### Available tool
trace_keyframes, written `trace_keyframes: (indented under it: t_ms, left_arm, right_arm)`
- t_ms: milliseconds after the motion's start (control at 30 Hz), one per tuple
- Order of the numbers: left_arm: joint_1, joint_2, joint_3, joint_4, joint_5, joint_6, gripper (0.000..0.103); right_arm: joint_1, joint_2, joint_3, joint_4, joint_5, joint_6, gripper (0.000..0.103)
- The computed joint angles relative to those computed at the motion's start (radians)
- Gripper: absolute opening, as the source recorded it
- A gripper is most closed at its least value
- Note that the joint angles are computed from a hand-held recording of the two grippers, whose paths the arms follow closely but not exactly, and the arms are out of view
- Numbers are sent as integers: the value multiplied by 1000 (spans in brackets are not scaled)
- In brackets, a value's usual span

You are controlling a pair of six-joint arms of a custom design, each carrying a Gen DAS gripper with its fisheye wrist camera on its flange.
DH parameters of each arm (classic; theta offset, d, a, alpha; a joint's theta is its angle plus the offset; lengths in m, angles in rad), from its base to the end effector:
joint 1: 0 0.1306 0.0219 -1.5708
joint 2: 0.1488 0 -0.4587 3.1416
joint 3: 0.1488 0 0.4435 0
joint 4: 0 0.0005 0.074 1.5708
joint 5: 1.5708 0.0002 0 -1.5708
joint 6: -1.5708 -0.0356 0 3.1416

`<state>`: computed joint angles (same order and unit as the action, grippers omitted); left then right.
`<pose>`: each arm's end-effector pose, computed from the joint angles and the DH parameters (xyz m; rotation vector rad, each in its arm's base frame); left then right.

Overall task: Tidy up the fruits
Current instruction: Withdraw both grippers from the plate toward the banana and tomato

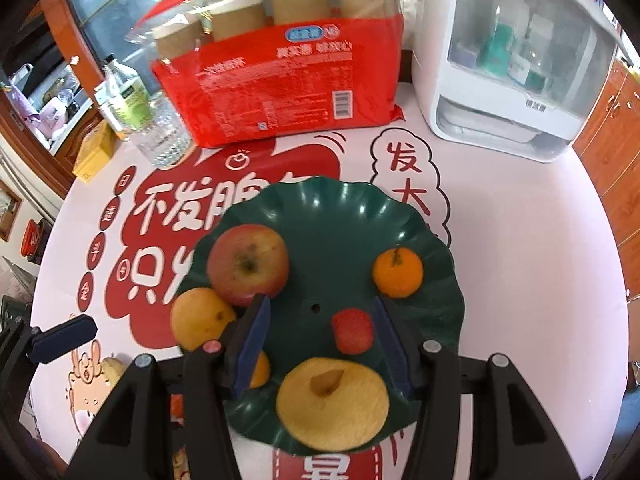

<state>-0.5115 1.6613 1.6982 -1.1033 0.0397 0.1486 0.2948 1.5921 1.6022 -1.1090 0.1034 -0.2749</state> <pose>0.5455 -0.3084 0.4966 0.4941 2.6177 -0.2725 0.5682 0.1682 0.4896 0.0066 2.6602 0.0476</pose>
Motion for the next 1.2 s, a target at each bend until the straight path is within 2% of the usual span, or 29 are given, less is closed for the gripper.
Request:
trace_keyframes:
  t_ms: [700, 1100, 1200]
  left_arm:
    - [-31, -238, -137, -16, -95, 35, 91]
    - [-12, -404, -244, -37, -144, 109, 91]
    - [-8, -447, -266, -37, -163, 120, 91]
  right_arm:
    - [105, -198, -76, -8, 24, -38, 54]
    - [220, -320, -135, -5, 127, -62, 55]
    - [241, -345, -149, -5, 128, -73, 57]
